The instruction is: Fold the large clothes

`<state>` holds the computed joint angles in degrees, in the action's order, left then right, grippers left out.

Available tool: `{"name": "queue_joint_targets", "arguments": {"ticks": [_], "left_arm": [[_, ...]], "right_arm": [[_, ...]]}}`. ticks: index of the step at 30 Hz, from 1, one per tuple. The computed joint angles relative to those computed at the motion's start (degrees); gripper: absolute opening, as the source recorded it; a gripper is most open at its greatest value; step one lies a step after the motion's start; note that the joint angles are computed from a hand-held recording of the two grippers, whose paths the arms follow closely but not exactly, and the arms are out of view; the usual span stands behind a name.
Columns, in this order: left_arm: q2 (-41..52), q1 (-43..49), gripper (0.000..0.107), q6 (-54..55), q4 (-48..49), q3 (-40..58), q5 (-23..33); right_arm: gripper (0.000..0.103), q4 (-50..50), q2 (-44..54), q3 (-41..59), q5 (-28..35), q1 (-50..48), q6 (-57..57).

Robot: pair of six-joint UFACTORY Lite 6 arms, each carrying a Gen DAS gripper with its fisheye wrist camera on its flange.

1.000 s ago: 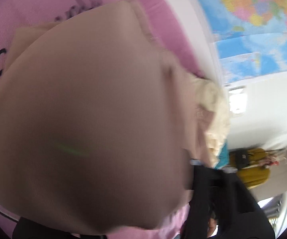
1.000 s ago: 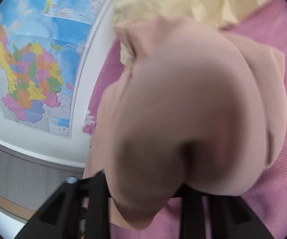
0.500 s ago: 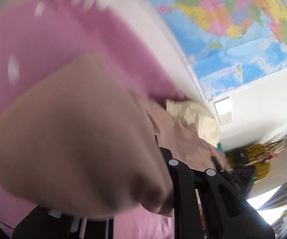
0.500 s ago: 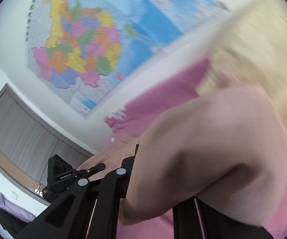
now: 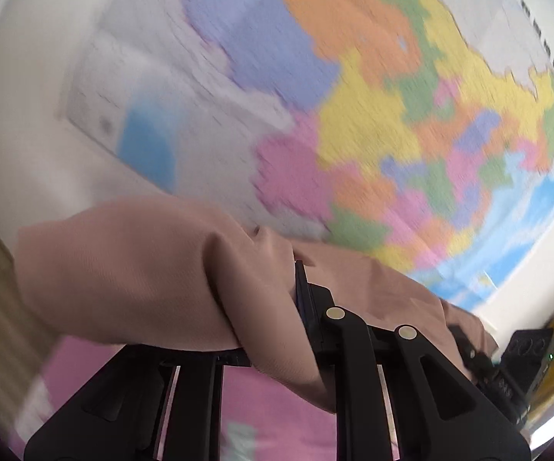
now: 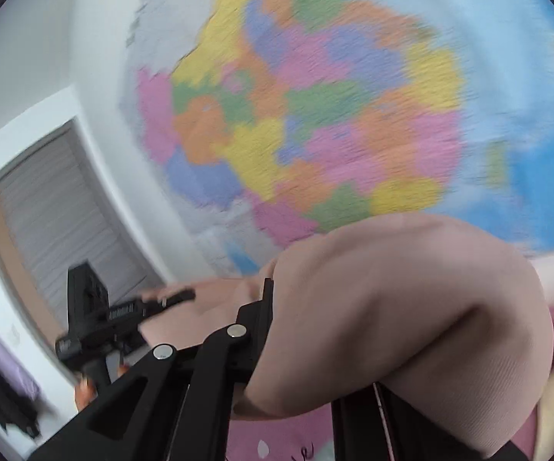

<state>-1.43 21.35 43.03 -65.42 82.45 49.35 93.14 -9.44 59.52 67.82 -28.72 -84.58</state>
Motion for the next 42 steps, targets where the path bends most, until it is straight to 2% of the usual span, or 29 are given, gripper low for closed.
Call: {"name": "queue_joint_targets", "arguments": {"ticks": [4, 7, 8, 9, 11, 13, 14, 15, 17, 20, 21, 24, 27, 29, 31, 32, 33, 35, 38, 40, 42], "left_arm": [[5.03, 8.26, 0.016, 17.9, -8.16, -9.23, -0.48], [15.63, 9.79, 0.016, 21.94, -5.59, -12.47, -6.93], [19.08, 10.24, 0.016, 22.33, -4.79, -13.23, -8.83], [21.3, 11.52, 0.016, 24.36, -6.4, -14.19, -8.33], [22.52, 13.68, 0.019, 27.93, -9.04, -15.51, -6.35], [22.39, 14.78, 0.023, 28.02, -9.16, -16.04, -4.72], [22.11, 14.65, 0.024, 27.68, -8.71, -16.05, -4.98], [21.82, 14.45, 0.028, 27.69, -7.88, -16.08, -5.25], [20.61, 13.69, 0.045, 27.76, -6.42, -17.02, -5.03], [18.15, 12.68, 0.06, 30.03, -7.25, -20.38, -3.7], [18.43, 13.81, 0.061, 32.39, -7.94, -21.58, -2.78], [20.06, 13.4, 0.066, 33.37, -7.66, -21.92, -1.22], [20.16, 11.22, 0.066, 34.23, -9.04, -22.78, -4.01], [19.52, 9.81, 0.044, 33.48, -9.45, -23.37, -6.77], [20.11, 8.68, 0.033, 32.71, -10.13, -22.91, -8.62], [20.14, 8.14, 0.03, 32.97, -10.51, -22.76, -9.65], [19.97, 7.51, 0.025, 33.46, -11.24, -22.69, -10.92], [20.47, 7.03, 0.017, 33.21, -11.99, -21.42, -11.92], [22.01, 7.77, 0.014, 31.22, -11.57, -17.66, -11.72], [21.31, 7.38, 0.014, 33.05, -13.47, -17.23, -14.01], [20.94, 6.78, 0.014, 36.9, -16.41, -18.09, -16.96]], "right_arm": [[0.007, 0.41, 6.88, -5.21, -8.98, 13.55, -8.53], [0.007, -1.89, 18.78, -5.24, -18.63, 22.97, -11.7], [0.008, -2.61, 22.5, -4.83, -19.19, 24.27, -12.42], [0.011, -3.47, 24.94, -5.21, -19.36, 25.05, -13.46], [0.025, -5.11, 25.03, -6.64, -18.29, 24.14, -13.2], [0.047, -9.73, 24.21, -7.59, -14.03, 20.22, -10.14], [0.054, -12.2, 23.5, -8.21, -11.6, 17.96, -9.8], [0.068, -15.28, 21.6, -9.32, -10.22, 15.16, -9.62], [0.071, -19.97, 18.59, -11.42, -9.04, 10.0, -10.02], [0.073, -25.37, 22.02, -8.18, -0.97, 0.56, -7.9], [0.076, -26.35, 24.22, -5.57, 1.77, -3.0, -5.89], [0.086, -24.02, 29.66, 1.39, 1.7, -3.46, -1.29], [0.086, -21.46, 36.0, 8.93, -0.4, 1.84, 5.43], [0.082, -20.4, 39.91, 13.46, -3.94, 7.22, 8.69], [0.053, -19.22, 42.84, 16.52, -5.68, 11.16, 9.98], [0.045, -18.3, 42.77, 16.09, -6.8, 12.45, 9.3], [0.031, -17.64, 43.45, 16.92, -7.68, 14.45, 8.18], [0.021, -15.3, 42.75, 15.83, -10.32, 16.62, 5.52], [0.015, -7.21, 36.88, 12.22, -13.53, 18.9, -2.83], [0.014, -3.38, 32.44, 9.7, -15.32, 20.49, -8.41], [0.014, -5.24, 31.43, 9.06, -16.14, 20.94, -8.5]]}}
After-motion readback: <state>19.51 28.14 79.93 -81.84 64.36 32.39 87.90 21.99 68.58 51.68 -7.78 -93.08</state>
